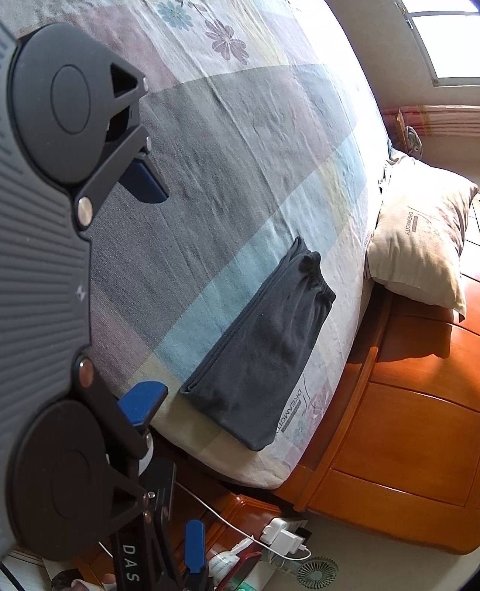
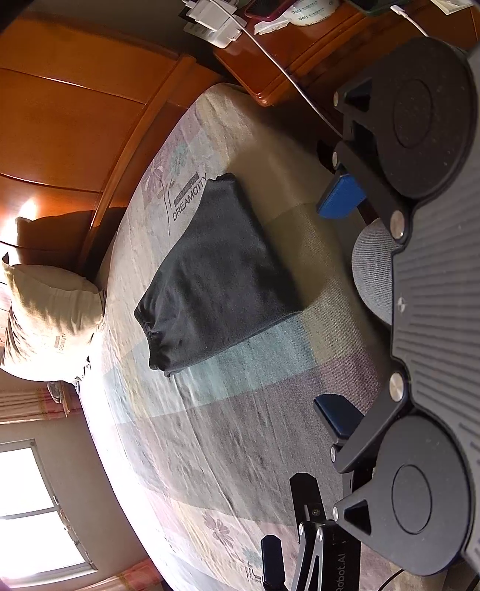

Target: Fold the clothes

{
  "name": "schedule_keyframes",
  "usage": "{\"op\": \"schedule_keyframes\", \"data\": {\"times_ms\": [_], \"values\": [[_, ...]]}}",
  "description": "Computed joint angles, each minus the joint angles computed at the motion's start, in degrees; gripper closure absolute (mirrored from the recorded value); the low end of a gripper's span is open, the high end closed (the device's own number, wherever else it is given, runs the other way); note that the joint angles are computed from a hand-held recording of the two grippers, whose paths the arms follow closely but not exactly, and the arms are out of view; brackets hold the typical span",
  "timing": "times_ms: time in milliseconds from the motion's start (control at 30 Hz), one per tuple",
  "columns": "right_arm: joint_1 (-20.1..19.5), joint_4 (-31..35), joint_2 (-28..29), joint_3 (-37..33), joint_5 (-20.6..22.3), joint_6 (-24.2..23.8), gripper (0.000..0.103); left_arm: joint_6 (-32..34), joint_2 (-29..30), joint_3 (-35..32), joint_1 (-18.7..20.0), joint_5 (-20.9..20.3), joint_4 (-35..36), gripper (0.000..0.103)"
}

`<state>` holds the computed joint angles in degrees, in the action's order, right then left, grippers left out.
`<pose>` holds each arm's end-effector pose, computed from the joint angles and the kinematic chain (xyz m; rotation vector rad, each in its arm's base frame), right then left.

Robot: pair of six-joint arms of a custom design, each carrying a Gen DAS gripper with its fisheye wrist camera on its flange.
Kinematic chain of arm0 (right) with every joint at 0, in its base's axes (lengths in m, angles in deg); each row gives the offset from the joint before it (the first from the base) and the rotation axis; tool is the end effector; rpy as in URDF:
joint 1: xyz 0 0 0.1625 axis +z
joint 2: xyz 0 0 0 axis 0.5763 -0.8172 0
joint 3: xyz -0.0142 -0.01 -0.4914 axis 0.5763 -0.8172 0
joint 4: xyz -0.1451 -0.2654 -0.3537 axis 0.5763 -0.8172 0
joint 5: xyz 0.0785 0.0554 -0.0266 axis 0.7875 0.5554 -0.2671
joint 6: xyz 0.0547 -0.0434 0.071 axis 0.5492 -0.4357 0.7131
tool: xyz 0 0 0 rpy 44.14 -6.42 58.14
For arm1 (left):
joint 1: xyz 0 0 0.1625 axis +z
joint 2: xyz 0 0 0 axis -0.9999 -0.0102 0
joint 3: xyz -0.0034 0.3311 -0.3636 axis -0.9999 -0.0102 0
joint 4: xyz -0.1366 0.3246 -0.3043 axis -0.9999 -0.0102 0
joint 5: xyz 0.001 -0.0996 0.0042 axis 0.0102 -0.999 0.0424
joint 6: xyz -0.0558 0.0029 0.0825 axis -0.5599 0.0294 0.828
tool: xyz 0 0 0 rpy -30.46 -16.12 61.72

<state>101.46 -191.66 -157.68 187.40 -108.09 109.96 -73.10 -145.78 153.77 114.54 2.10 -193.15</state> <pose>0.2682 -0.1949 0.1366 -0.0605 -2.1529 1.0217 -0.2033 -0.3075 0.2271 1.0459 2.4132 -0.6101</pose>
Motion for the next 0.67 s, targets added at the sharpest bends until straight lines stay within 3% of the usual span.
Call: {"op": "schedule_keyframes", "data": {"times_ms": [667], "values": [[-0.3, -1.8, 0.6, 0.2, 0.2, -1.3, 0.000, -0.6, -0.3, 0.0, 0.0, -0.2, 0.2, 0.001]]}}
